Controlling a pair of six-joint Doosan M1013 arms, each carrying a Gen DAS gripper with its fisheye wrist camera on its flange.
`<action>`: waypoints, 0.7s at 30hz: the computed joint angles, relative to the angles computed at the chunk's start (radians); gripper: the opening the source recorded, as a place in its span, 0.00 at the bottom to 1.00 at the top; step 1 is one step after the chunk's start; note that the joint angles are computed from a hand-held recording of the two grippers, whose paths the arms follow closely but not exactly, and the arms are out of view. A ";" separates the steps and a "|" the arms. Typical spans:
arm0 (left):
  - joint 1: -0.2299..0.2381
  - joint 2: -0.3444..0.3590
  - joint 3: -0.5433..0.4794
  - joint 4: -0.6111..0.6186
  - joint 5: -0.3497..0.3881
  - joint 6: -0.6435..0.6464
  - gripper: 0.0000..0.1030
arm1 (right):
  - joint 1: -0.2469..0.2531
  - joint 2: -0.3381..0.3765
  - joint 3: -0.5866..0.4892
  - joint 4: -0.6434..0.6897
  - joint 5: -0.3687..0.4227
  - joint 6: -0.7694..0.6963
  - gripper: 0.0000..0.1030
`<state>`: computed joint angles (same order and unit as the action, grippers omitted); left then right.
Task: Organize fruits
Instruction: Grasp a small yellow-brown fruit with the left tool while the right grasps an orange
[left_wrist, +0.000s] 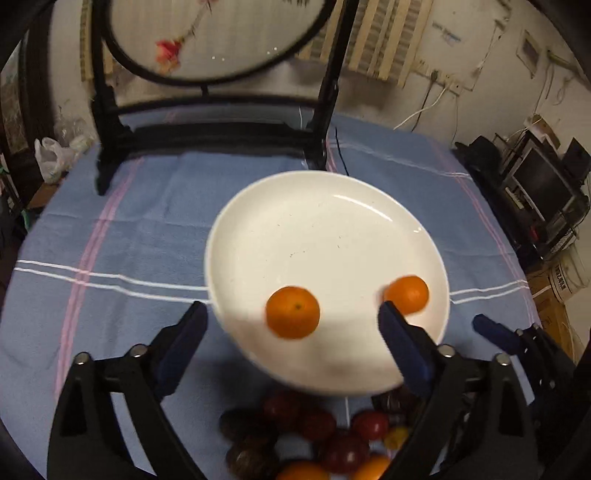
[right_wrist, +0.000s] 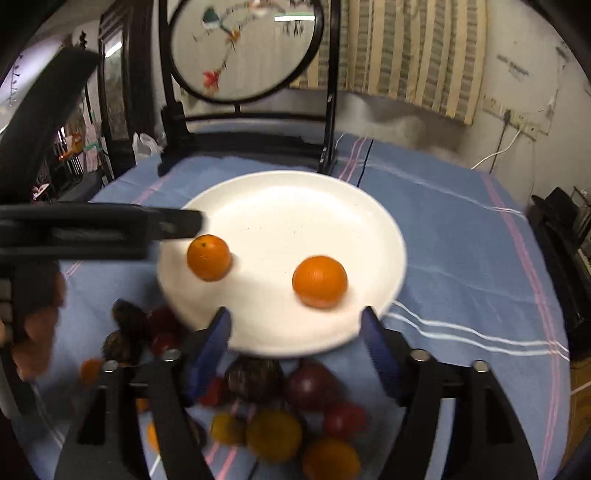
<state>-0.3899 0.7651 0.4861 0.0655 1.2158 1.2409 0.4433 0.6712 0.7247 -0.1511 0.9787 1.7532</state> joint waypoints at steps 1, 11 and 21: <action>-0.003 -0.050 0.083 0.018 -0.055 -0.010 0.91 | 0.001 -0.023 0.036 -0.009 -0.020 0.010 0.76; -0.015 -0.284 0.527 0.033 -0.218 -0.037 0.94 | 0.011 -0.213 0.373 0.034 -0.094 0.114 0.76; -0.024 -0.332 0.667 -0.080 -0.206 -0.011 0.93 | 0.020 -0.290 0.517 0.039 -0.184 0.241 0.76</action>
